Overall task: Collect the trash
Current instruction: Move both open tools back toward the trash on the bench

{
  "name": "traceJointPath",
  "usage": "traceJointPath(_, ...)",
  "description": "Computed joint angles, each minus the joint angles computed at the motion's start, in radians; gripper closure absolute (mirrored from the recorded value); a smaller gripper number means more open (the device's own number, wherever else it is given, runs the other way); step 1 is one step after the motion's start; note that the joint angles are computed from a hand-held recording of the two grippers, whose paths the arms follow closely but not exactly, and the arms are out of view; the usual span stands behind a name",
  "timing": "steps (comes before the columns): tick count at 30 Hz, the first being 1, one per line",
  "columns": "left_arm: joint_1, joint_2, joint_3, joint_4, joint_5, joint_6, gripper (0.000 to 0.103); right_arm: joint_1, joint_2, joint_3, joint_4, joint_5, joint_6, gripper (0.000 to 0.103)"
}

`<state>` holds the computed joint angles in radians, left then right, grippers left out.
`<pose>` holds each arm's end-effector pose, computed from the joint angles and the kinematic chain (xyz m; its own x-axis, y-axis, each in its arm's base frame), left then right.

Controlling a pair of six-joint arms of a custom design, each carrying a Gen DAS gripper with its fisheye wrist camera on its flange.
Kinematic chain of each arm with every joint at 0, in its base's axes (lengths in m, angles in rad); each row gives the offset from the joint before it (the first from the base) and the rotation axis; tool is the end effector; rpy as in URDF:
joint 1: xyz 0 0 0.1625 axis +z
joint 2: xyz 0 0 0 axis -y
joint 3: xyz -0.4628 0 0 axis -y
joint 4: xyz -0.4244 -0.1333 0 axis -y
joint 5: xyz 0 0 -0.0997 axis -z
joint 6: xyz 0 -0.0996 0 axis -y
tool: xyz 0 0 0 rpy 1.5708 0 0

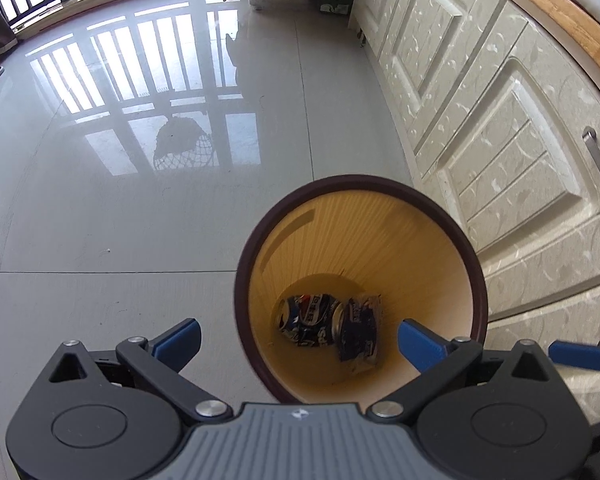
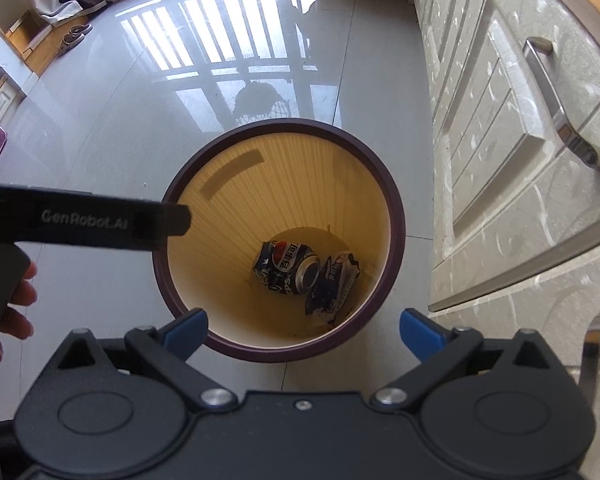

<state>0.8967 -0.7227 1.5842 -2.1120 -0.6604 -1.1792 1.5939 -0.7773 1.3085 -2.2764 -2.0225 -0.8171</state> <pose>-0.2707 -0.6783 0.0572 -0.6713 -0.4651 -0.5771 -0.0734 0.8165 -0.5727 0.1085 -0.8073 0.2011 -0.6001 -0.6803 0.4207 -0.6727 0.7138 0.1947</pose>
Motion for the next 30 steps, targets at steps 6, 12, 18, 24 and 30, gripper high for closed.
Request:
traceJointPath(6, -0.021, -0.03, 0.034, 0.009, -0.025, 0.007, 0.0, 0.003, -0.018, 0.02, -0.024, -0.003, -0.021, 0.0)
traceJointPath(12, -0.052, -0.065, 0.06, 0.055, -0.029, -0.039, 0.0, 0.009, -0.047, 0.048, -0.045, -0.009, -0.049, 0.0)
traceJointPath(18, -0.082, -0.107, 0.088, 0.125, -0.032, -0.098, 0.0, 0.017, -0.073, 0.062, -0.062, 0.01, -0.044, 0.0)
traceJointPath(24, -0.113, -0.137, 0.1, 0.197, -0.036, -0.163, 0.0, 0.025, -0.11, 0.083, -0.081, 0.029, -0.037, 0.0)
traceJointPath(30, -0.151, -0.152, 0.088, 0.249, -0.022, -0.196, 0.0, 0.037, -0.153, 0.098, -0.078, 0.055, -0.044, 0.0)
